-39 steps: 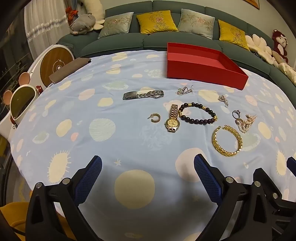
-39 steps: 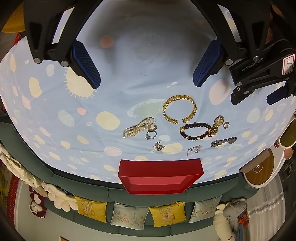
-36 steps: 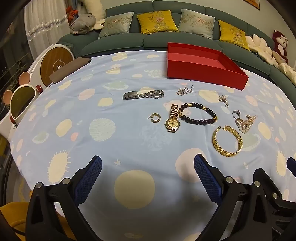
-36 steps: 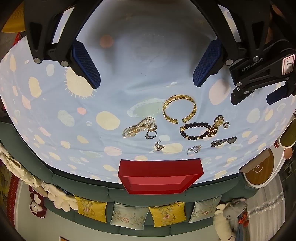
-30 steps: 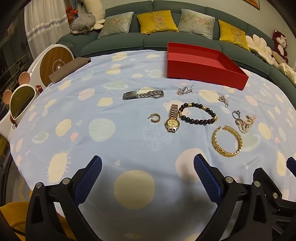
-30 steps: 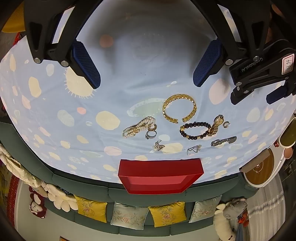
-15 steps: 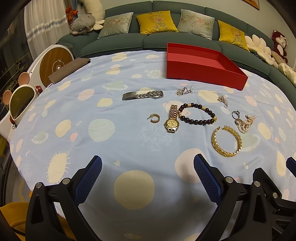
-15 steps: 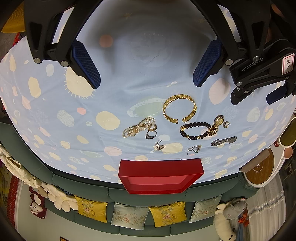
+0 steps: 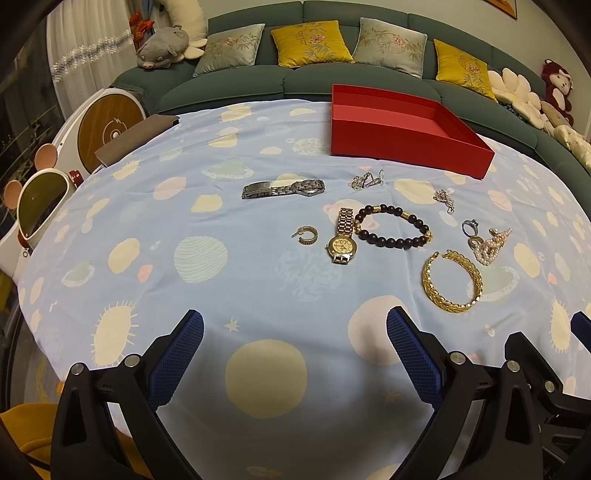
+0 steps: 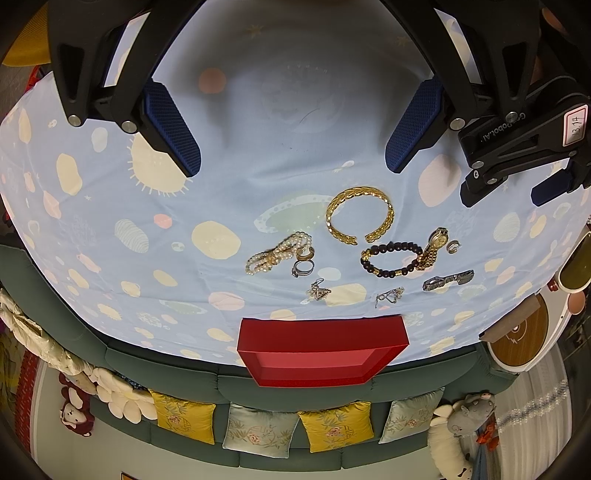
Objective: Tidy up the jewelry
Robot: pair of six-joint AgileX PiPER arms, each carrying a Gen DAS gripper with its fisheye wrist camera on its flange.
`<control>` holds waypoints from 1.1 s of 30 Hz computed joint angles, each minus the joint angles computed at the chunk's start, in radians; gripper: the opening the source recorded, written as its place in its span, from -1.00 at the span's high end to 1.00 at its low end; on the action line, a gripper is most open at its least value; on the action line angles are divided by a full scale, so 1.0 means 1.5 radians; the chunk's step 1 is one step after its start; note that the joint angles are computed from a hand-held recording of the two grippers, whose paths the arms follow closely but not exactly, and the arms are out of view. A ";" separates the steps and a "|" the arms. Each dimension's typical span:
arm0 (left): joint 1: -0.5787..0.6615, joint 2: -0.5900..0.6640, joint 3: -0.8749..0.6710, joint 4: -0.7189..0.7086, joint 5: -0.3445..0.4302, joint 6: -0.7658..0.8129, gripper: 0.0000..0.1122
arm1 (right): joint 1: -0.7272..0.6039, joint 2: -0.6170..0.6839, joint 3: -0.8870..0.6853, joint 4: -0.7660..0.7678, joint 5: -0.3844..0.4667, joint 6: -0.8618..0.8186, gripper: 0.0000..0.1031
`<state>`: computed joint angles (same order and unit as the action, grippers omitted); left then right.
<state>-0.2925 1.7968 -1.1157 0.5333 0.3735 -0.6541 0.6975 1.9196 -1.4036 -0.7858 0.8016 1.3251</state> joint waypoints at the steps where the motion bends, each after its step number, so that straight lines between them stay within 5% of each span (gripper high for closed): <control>1: 0.000 0.000 0.000 0.000 0.001 0.000 -0.72 | 0.000 0.000 -0.001 0.000 0.001 0.000 -0.90; 33: -0.001 0.002 0.005 0.000 -0.003 0.000 -0.72 | -0.004 -0.002 0.003 0.003 -0.003 -0.001 -0.90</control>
